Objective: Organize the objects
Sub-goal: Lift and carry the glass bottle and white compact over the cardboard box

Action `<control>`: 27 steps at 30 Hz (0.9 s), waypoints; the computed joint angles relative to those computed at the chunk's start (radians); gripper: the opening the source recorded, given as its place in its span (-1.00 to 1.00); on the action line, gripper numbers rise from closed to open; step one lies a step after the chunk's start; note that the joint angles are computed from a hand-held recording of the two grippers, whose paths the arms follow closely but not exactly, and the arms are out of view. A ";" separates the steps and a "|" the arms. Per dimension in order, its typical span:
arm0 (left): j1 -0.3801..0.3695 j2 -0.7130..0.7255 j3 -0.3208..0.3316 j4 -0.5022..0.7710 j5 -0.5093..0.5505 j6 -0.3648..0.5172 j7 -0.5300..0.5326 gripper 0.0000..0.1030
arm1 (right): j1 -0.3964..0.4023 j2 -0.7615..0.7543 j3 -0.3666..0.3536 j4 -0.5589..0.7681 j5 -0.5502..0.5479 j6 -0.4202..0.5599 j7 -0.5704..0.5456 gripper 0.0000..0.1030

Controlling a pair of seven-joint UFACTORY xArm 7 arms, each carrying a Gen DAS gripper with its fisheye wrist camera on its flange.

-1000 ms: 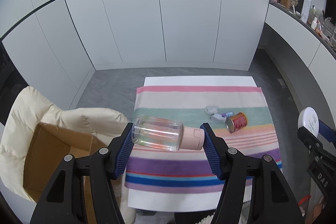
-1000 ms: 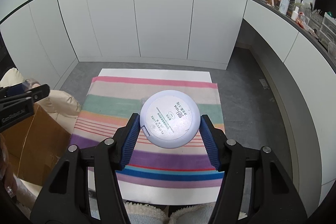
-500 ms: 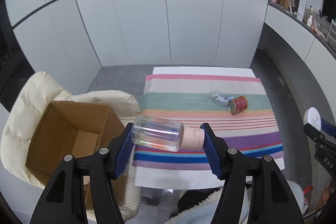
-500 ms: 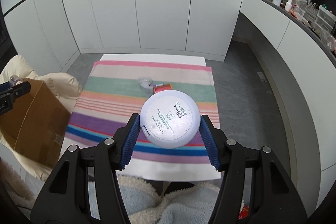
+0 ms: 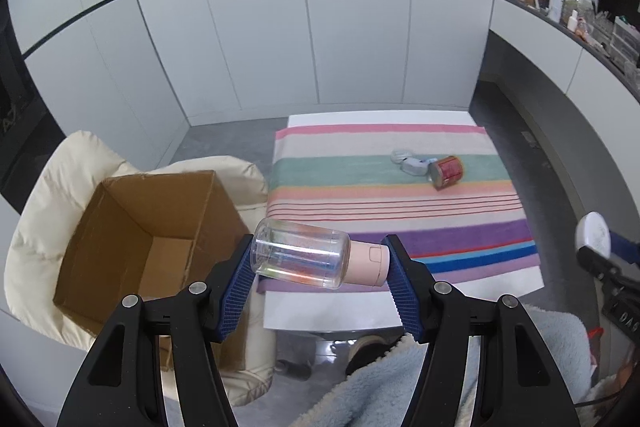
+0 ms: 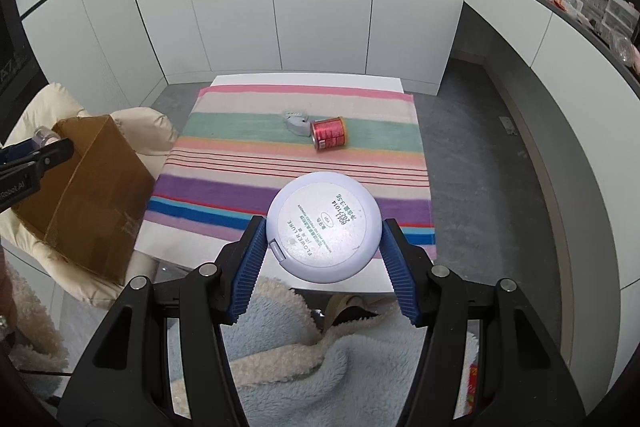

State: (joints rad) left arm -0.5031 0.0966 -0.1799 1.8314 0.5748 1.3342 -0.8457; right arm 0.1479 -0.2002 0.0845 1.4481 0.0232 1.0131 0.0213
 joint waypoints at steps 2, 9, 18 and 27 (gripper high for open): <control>0.006 -0.004 0.002 -0.005 -0.014 -0.021 0.005 0.24 | 0.004 0.001 0.005 0.000 -0.004 -0.001 -0.001 0.17; 0.030 -0.022 0.007 -0.033 -0.042 -0.043 0.015 0.24 | 0.025 0.024 0.025 0.018 -0.019 0.012 0.015 0.17; 0.082 -0.084 0.006 -0.125 -0.081 -0.064 -0.002 0.24 | 0.064 0.064 0.048 0.059 -0.037 0.023 0.023 0.17; 0.175 -0.250 -0.014 -0.314 -0.097 -0.052 -0.054 0.24 | 0.131 0.124 0.084 0.112 -0.035 0.022 0.010 0.17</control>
State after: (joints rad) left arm -0.3285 -0.1538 -0.1942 1.5174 0.4782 1.2820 -0.8996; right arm 0.2784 -0.0765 0.1683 1.5605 -0.0116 1.0349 0.0315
